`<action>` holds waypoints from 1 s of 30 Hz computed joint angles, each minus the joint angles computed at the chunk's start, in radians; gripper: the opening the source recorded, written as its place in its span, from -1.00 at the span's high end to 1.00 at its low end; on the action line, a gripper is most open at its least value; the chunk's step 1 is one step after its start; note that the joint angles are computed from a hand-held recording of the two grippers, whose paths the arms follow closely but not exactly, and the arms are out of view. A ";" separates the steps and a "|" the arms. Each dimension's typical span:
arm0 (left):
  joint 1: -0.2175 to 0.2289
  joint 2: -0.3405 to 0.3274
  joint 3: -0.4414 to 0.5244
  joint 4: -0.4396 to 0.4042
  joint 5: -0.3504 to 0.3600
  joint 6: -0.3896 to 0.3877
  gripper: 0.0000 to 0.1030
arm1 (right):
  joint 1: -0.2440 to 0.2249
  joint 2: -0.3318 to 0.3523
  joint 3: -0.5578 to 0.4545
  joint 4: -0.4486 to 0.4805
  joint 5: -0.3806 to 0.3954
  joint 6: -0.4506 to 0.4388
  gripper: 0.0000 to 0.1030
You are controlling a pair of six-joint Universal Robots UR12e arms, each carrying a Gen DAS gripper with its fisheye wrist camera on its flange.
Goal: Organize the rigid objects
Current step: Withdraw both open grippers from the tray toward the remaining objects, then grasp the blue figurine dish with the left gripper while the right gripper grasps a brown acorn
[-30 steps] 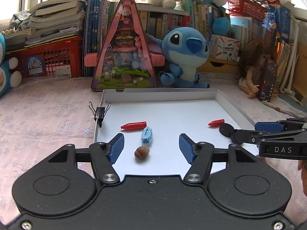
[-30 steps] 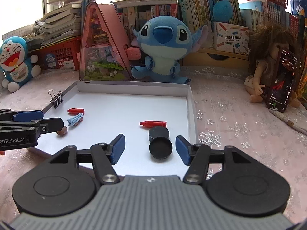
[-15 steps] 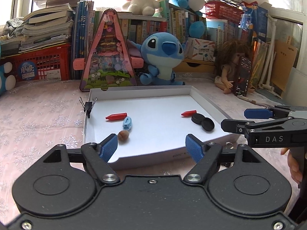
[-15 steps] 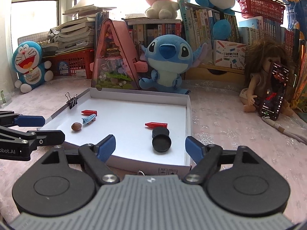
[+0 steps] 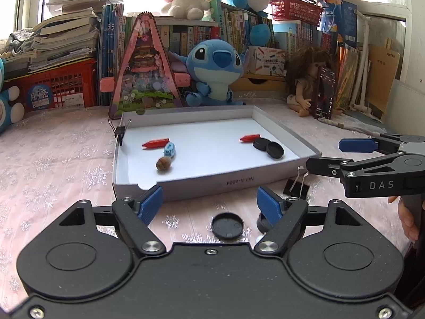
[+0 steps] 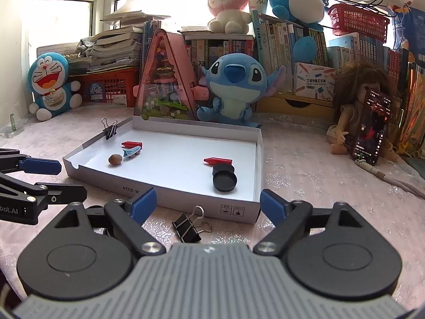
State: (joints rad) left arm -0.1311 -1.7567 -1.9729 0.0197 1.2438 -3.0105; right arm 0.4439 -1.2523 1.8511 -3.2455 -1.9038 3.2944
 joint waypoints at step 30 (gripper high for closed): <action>-0.026 -0.003 -0.027 -0.099 -0.119 0.125 0.31 | -0.008 -0.031 0.065 0.022 0.104 -0.026 -0.54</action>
State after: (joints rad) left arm -0.1569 -1.7596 -1.9994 -0.0791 1.1246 -2.8850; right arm 0.4355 -1.2838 1.9159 -3.2236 -1.7997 3.2685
